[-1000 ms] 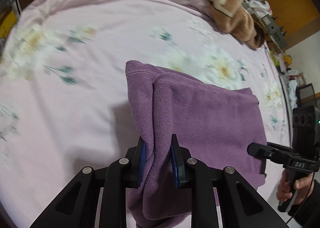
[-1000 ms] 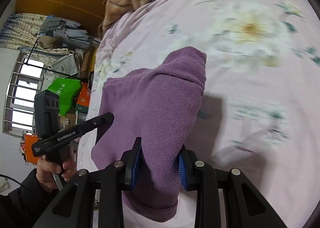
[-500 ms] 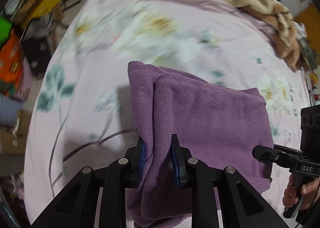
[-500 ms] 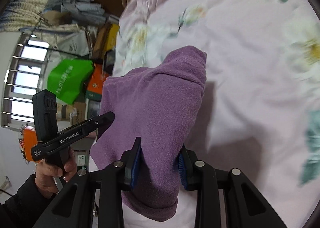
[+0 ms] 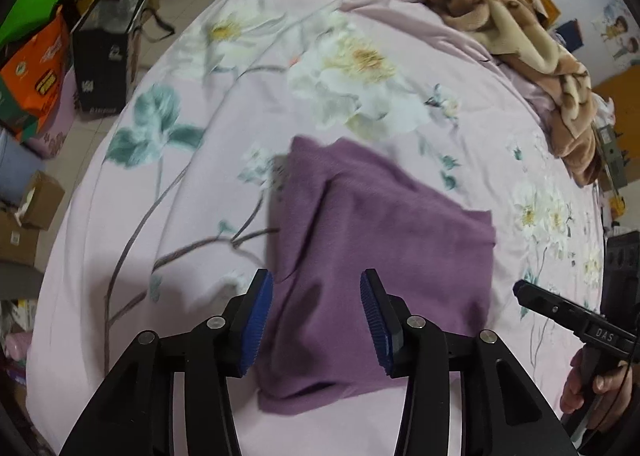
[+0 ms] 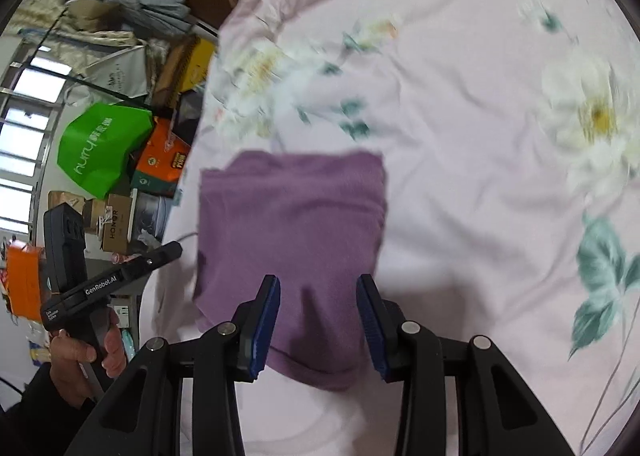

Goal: Fold clothes
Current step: 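Open both grippers and pull them back from the folded pants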

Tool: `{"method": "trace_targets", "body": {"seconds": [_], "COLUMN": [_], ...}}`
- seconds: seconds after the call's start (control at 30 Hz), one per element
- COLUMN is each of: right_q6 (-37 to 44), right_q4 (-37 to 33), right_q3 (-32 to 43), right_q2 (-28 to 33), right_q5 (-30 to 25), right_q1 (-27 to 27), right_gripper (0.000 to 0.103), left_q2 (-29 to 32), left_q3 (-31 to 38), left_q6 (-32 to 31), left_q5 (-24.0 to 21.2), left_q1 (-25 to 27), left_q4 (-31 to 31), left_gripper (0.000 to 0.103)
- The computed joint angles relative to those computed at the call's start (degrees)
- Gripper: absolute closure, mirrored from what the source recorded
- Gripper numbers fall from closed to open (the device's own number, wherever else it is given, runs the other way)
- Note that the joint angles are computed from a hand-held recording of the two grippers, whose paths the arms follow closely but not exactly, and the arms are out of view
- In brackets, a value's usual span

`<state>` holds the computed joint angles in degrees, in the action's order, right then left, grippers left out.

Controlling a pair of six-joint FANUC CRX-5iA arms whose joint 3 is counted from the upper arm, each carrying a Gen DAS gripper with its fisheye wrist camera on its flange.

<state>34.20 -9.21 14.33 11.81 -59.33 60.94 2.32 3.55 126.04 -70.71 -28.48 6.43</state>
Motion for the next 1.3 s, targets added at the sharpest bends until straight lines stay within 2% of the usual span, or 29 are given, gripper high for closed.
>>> {"method": "trace_targets", "body": {"seconds": [0.17, 0.3, 0.43, 0.53, 0.7, 0.8, 0.93, 1.17, 1.3], "right_q6": [1.6, 0.9, 0.3, -0.2, 0.7, 0.5, -1.1, -4.5, -5.9], "right_q4": [3.2, 3.8, 4.8, 4.6, 0.8, -1.1, 2.8, 10.6, 11.6], "right_q3": [3.4, 4.2, 2.7, 1.7, 1.6, 2.2, 1.6, 1.7, 1.5], "right_q2": [4.8, 6.8, 3.9, 1.3, 1.1, 2.6, 0.3, -3.6, -5.7], "right_q5": [-1.4, -2.9, -2.6, -3.2, -6.4, -9.0, -8.3, -12.9, -16.4], "right_q1": [-0.3, -0.8, 0.4, 2.2, 4.8, 5.1, 6.2, 10.3, 12.4], "right_gripper": [0.064, 0.064, 0.064, 0.064, 0.066, 0.069, 0.069, 0.068, 0.067], "left_q2": [4.2, 6.5, 3.6, 1.1, 1.4, 2.4, 3.4, 5.3, 7.3], "left_q3": [3.7, 4.6, 4.0, 2.7, -0.9, -0.9, 4.7, 16.7, 23.5], "left_q6": [-2.1, -1.1, 0.4, 1.8, 3.5, 5.5, 8.3, 16.3, 19.6], "left_q5": [1.0, -0.4, -0.4, 0.3, -1.1, -3.0, -7.7, -17.0, -22.6], "left_q1": [-1.4, -0.9, -1.5, -3.1, -5.8, -6.9, -9.2, -16.3, -19.9], "left_q4": [-1.5, -2.2, -3.2, -1.6, 1.6, 0.8, -3.7, -14.0, -17.1], "left_gripper": [0.054, 0.054, 0.054, 0.054, 0.054, 0.054, 0.054, 0.037, 0.033]}}
